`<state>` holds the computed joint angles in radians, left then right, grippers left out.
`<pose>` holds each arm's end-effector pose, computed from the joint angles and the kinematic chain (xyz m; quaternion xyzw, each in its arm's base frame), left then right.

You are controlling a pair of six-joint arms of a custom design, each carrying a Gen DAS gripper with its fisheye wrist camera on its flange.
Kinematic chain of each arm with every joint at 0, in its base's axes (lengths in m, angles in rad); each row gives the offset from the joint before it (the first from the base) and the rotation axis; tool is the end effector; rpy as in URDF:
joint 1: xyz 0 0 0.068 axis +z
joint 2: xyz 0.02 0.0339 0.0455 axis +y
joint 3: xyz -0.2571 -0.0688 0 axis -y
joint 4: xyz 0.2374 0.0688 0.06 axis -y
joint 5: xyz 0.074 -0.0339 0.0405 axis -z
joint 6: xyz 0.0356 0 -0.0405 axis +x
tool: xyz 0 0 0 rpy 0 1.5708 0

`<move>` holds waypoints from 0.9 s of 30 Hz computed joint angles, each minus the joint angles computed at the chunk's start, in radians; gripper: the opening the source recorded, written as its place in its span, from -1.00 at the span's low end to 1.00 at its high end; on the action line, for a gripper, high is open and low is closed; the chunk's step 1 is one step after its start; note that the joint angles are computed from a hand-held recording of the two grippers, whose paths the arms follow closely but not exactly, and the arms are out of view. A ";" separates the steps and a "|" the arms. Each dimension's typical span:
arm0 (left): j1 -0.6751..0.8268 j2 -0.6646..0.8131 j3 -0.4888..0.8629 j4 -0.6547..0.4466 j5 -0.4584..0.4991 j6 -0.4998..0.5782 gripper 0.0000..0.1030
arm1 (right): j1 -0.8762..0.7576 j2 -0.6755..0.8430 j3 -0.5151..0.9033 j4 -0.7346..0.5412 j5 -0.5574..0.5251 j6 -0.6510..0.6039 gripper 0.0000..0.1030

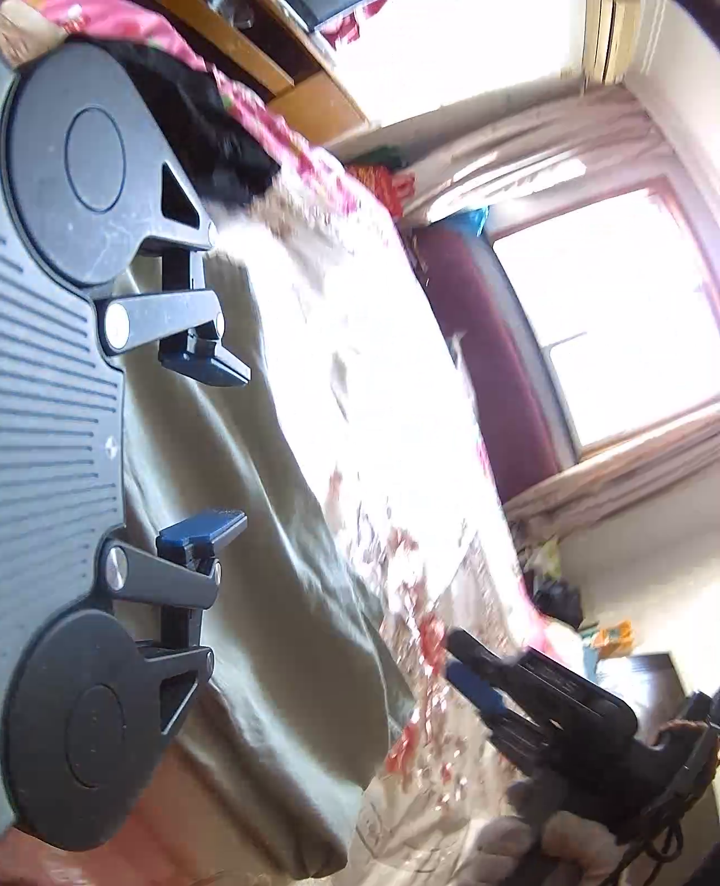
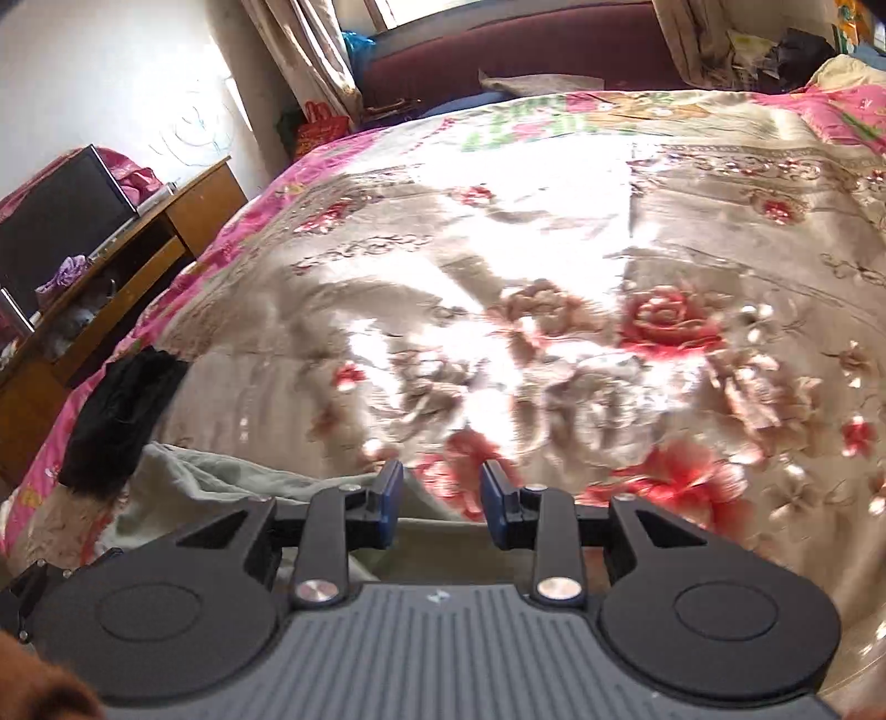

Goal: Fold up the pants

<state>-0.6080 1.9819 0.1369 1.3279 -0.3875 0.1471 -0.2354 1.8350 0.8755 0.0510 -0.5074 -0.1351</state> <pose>0.1794 -0.1085 0.0515 0.2227 0.8242 0.0493 0.5184 0.3319 -0.0618 0.1188 -0.0356 0.9183 0.1753 0.3531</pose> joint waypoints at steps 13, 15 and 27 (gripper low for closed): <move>-0.102 -0.016 0.191 -0.403 -0.084 -0.009 0.24 | -0.136 0.305 0.310 -0.334 -0.168 -0.404 -0.30; -0.105 -0.043 0.194 -0.448 -0.082 0.014 0.24 | -0.153 0.291 0.308 -0.356 -0.161 -0.470 -0.30; -0.131 -0.031 0.217 -0.472 -0.104 0.085 0.24 | 0.017 0.311 0.410 -0.656 -0.016 -1.073 -0.39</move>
